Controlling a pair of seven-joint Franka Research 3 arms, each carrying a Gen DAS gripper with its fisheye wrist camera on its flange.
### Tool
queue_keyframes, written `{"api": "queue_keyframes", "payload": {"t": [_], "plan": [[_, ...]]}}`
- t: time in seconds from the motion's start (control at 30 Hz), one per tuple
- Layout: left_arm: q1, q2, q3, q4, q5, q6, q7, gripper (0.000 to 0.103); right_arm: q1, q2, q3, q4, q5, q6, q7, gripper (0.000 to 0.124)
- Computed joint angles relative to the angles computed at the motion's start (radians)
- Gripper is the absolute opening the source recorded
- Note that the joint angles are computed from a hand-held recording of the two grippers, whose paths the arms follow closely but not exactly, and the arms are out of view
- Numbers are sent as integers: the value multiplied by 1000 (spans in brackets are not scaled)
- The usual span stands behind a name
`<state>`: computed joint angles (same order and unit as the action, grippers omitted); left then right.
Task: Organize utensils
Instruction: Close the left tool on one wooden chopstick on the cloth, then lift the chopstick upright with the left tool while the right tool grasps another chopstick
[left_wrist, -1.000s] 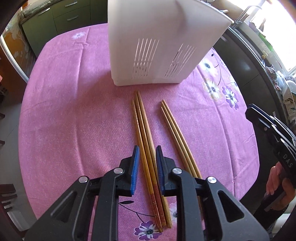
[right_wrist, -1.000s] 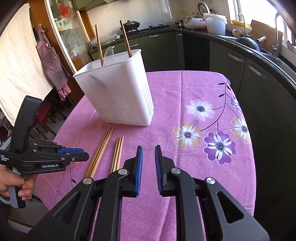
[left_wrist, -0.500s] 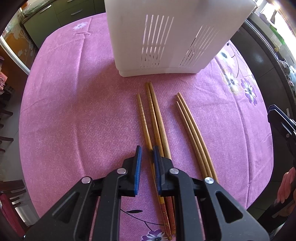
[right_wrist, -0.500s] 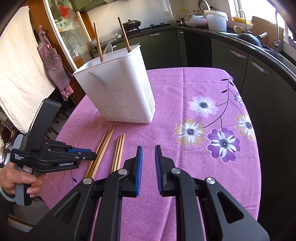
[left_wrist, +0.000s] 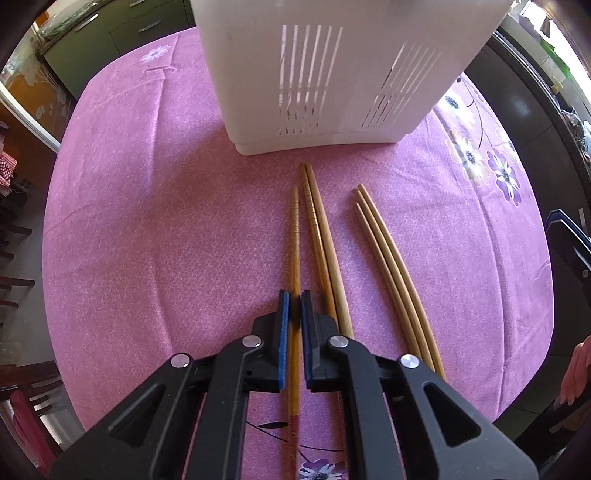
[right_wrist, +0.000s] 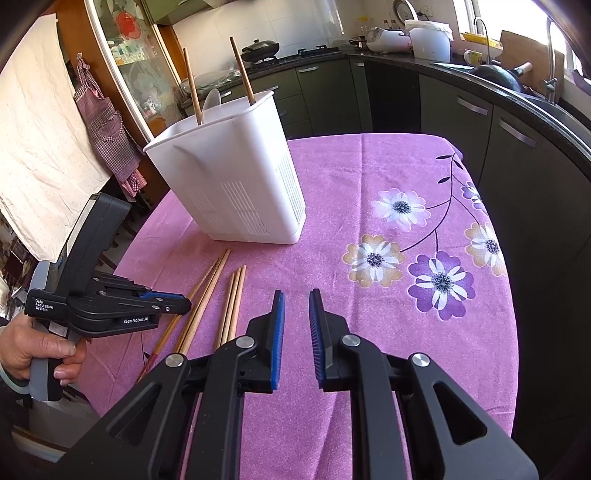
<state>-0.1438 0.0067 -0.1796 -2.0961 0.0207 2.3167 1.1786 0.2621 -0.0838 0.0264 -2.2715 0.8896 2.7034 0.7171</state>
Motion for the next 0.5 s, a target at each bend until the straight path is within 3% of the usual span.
{"api": "queue_keyframes", "payload": {"t": [0.5], "plan": [[0,-275,31,-164,-6,115,34,7,6,23,17,17,-113,-14,67,14]]}}
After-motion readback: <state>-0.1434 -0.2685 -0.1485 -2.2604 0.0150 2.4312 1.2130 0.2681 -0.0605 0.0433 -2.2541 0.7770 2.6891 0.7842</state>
